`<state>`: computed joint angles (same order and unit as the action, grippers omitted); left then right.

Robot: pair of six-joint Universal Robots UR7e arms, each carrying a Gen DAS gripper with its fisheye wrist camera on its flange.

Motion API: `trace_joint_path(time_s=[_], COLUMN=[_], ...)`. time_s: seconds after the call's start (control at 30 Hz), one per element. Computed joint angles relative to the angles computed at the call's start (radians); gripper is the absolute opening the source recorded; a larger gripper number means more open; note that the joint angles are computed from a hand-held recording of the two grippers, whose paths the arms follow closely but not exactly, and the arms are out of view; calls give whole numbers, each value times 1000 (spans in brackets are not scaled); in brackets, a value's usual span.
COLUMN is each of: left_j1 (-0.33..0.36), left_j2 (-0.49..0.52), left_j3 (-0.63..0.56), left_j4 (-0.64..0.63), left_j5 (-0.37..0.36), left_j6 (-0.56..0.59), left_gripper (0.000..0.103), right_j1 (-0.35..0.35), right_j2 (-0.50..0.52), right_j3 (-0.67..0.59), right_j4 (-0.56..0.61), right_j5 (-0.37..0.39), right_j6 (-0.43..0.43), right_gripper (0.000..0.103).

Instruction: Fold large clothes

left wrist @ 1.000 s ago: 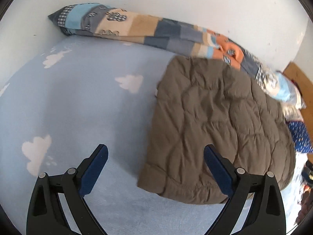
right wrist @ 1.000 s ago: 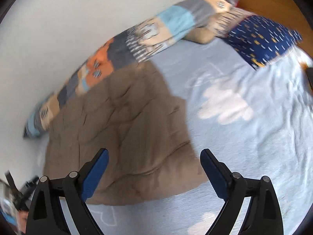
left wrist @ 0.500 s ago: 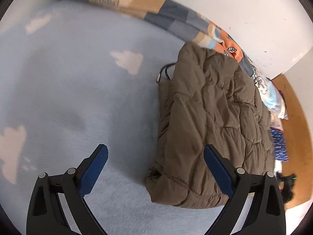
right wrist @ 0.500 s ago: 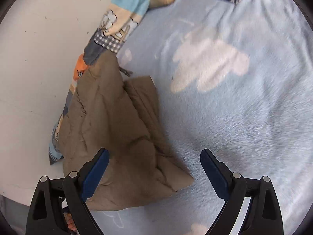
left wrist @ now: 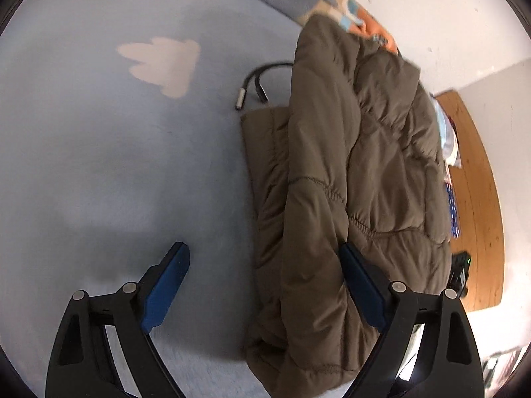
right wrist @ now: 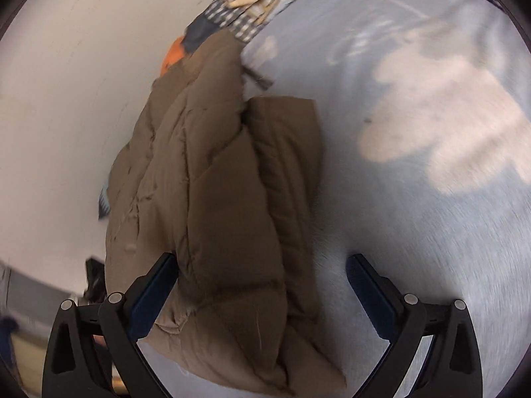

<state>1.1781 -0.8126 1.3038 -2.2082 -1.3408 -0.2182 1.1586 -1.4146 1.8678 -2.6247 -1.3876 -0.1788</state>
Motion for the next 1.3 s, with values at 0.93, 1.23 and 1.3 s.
trace_joint_path(time_s=[0.93, 1.23, 1.3], left_j1=[-110, -154, -167], left_j2=[210, 44, 16], left_j3=[-330, -112, -82], left_j4=[201, 61, 49], left_j5=[76, 30, 25], left_j6=[162, 152, 147], left_gripper=[28, 26, 25], right_j1=[221, 247, 261], right_j2=[64, -37, -64], right_j3=[-16, 30, 44], right_j4=[-87, -93, -85], right_j5=[-280, -284, -286], right_j6=[-333, -365, -372], right_gripper=[42, 38, 38])
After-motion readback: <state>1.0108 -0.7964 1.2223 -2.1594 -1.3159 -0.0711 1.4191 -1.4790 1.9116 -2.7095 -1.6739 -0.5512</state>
